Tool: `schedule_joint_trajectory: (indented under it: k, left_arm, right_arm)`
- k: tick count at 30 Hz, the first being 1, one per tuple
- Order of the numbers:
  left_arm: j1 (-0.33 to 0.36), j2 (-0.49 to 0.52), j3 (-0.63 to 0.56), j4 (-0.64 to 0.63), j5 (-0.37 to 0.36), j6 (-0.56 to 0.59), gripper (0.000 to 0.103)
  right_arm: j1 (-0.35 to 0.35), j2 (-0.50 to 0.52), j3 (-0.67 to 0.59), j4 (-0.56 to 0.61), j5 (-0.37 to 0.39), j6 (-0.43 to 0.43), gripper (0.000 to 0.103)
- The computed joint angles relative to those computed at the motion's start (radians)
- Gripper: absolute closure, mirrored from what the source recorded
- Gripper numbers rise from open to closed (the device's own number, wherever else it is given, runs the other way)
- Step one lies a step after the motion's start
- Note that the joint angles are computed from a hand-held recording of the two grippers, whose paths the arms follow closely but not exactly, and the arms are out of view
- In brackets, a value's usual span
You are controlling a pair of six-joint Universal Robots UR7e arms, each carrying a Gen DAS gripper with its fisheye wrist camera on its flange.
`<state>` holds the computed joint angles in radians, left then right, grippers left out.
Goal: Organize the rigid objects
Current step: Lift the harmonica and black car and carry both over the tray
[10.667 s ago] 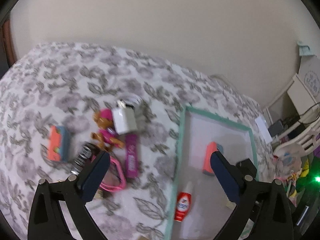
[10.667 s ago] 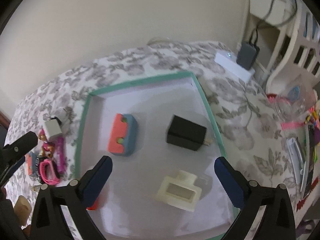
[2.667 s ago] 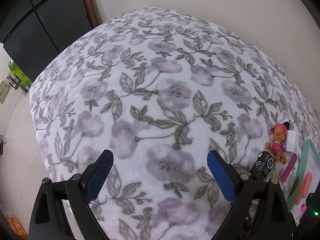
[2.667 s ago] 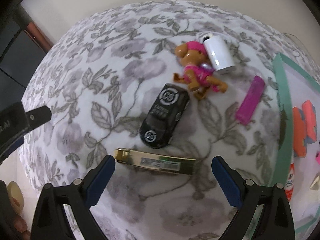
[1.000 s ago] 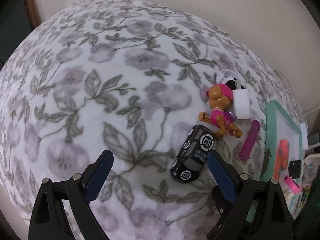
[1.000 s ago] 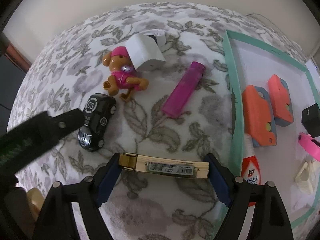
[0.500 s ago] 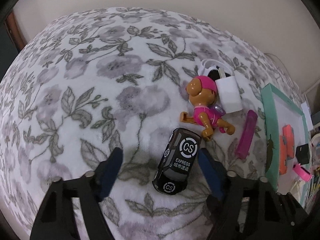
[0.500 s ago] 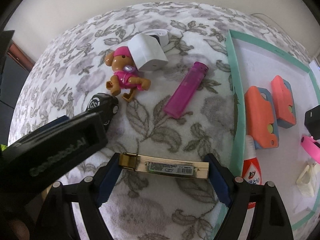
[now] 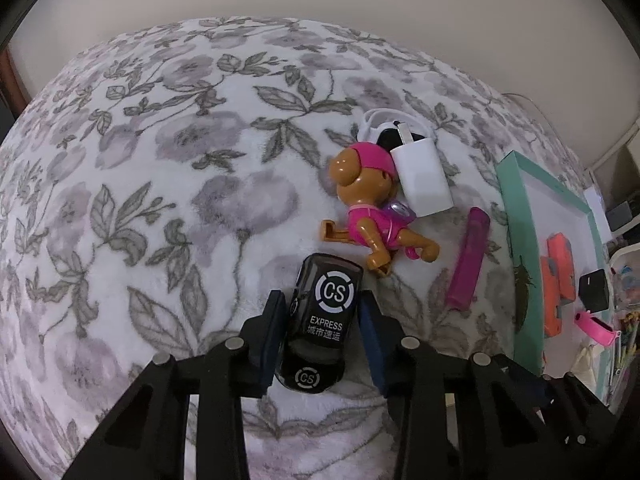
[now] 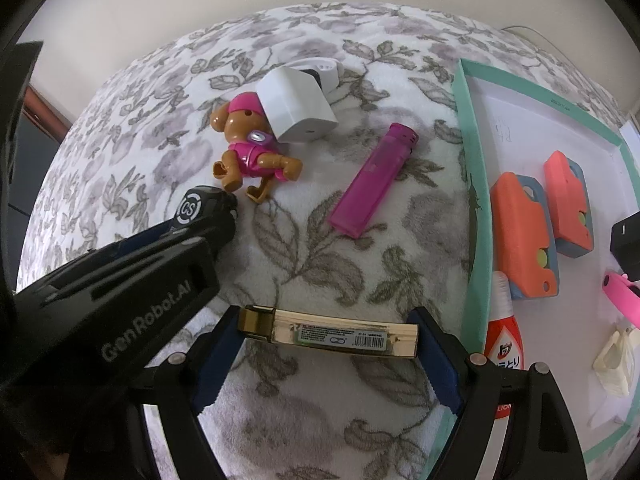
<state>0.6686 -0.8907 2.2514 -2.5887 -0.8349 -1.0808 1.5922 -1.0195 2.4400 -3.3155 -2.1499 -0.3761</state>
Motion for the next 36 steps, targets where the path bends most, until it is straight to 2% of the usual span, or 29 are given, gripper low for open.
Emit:
schedule_joint_trajectory:
  k: [6,18,36]
  left_arm:
    - [0.002,-0.015,0.018,-0.038,-0.011,-0.008,0.067]
    - [-0.021,-0.062,0.038,0.001,0.014,-0.058,0.068]
    - [-0.082,-0.138,0.044,0.106,0.084,-0.134,0.068]
  right_arm:
    - [-0.001,0.002,-0.006,0.009,0.005,0.006,0.018]
    - [-0.005,-0.038,-0.003,0.054,0.037,0.027,0.018]
    - [0.035,-0.066,0.003,0.04,0.047,0.023,0.019]
